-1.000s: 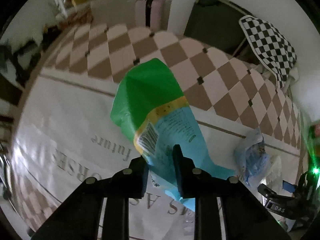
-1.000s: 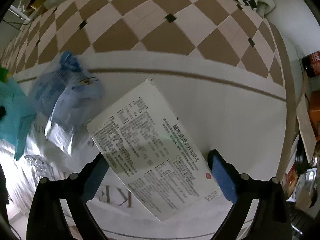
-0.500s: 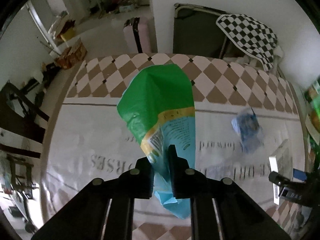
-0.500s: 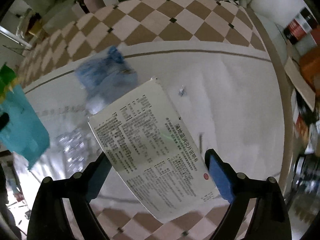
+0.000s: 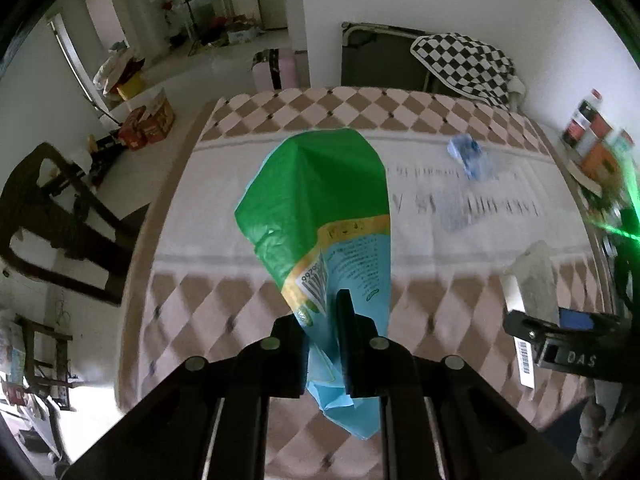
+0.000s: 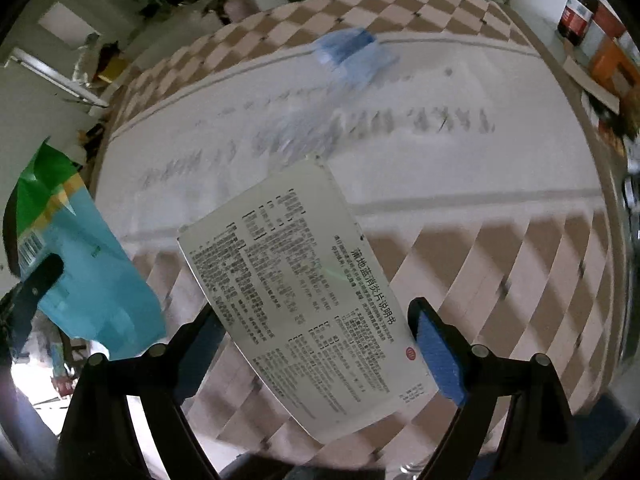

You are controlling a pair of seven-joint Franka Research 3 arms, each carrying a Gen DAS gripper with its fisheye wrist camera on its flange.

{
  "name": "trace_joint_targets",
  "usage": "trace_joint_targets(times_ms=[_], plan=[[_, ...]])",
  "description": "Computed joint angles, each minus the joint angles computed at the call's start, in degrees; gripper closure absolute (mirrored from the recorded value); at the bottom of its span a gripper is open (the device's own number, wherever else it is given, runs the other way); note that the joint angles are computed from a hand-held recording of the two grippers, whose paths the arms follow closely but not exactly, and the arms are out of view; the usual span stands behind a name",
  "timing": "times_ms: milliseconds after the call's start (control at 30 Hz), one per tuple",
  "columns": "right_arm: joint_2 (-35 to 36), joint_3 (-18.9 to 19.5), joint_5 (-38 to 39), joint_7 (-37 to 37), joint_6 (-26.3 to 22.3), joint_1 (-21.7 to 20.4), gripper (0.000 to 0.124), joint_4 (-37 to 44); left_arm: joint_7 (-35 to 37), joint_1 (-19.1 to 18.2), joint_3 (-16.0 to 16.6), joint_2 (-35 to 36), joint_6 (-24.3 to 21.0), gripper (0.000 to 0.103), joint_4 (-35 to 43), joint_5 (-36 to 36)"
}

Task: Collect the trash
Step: 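Carry the snack bag and leaflet over the bin and open both tools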

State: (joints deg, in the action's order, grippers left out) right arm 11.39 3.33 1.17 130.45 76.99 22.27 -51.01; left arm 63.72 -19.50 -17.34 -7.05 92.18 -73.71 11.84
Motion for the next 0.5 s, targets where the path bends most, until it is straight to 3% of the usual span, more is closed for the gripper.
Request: trace_joint_targets(times_ms=[67,200,333,500], plan=[[-4.6,1.8,-1.2,4.6,2.7,3.1,0.032,-6.5,2.1,0.5,2.2,-8.4,1.6,0.094,-8.9,-3.9],[-11.6,6.4,-1.9,14.1,6.0,7.2,0.033,-16.0,5.1,0.6,4.9,-19.6,0.6,0.094,-19.5,-9.1],[-16.9,10.8,0.4,23.7,10.0,10.1,0.033,-23.3,5.8,0.3,8.0,-30.0,-4.2,0.094,-28.4,-14.3],[-22.8,15.0,7.2,32.4,19.2,12.9,0.033,-36.1,5.8,-0.2,10.6,-41.3,-10.1,0.094,-41.0,-18.3]])
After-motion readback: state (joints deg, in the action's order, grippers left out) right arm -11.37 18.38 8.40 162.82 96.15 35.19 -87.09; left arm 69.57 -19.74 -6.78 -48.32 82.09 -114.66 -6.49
